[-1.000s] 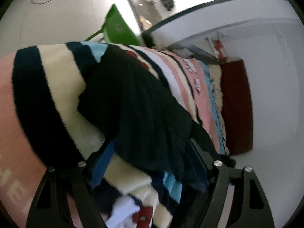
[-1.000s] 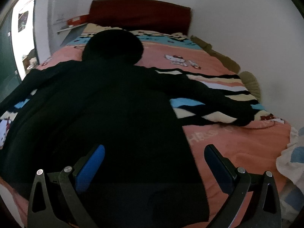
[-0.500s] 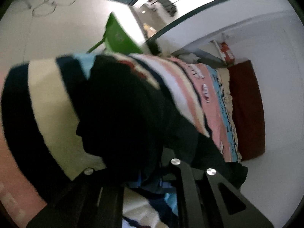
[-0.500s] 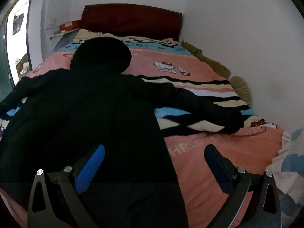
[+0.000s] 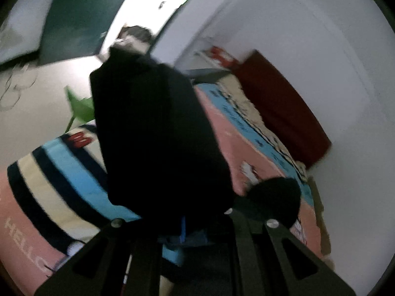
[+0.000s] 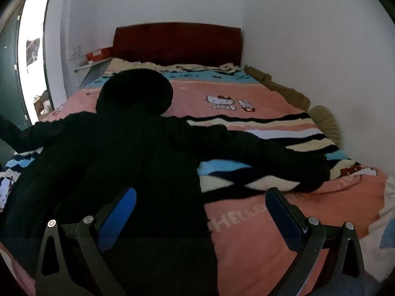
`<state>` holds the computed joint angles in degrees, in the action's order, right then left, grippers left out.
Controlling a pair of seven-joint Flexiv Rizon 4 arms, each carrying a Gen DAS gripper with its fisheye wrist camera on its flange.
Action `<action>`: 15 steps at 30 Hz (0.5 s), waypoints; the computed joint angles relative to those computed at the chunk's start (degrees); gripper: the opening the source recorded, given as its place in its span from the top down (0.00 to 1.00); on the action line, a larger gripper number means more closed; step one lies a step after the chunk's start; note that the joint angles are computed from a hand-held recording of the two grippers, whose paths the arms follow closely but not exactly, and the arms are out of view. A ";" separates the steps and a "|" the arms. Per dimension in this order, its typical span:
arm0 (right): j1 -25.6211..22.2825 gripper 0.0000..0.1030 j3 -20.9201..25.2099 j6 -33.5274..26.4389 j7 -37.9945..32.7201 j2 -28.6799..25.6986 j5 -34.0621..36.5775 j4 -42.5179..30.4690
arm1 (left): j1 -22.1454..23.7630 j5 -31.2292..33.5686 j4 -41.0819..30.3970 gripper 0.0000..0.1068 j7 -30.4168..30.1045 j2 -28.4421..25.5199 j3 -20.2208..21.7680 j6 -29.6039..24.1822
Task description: Fold large clothes
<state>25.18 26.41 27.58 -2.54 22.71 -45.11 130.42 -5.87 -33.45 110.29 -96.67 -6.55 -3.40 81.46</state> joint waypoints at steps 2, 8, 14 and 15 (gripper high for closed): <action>-0.62 0.00 -1.02 2.00 -0.32 1.04 -0.78 1.21 | -1.69 5.10 -3.26 0.92 -3.15 -0.94 -0.07 -1.60; -3.74 0.00 -2.94 7.29 -2.02 4.64 -1.17 4.73 | -6.93 13.11 -13.13 0.92 -7.72 -5.84 -2.73 -5.07; -7.19 0.00 -3.09 10.19 -2.10 8.20 0.71 7.53 | -12.47 16.33 -24.02 0.93 -8.47 -14.48 -5.51 -8.25; -7.75 0.00 -2.98 10.10 -1.95 8.66 1.15 7.77 | -13.64 17.15 -26.13 0.93 -8.81 -16.19 -5.51 -9.21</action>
<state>17.43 23.43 37.67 -4.49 31.37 -43.96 138.19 -19.51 -16.30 84.16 -105.49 -22.75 -8.92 72.24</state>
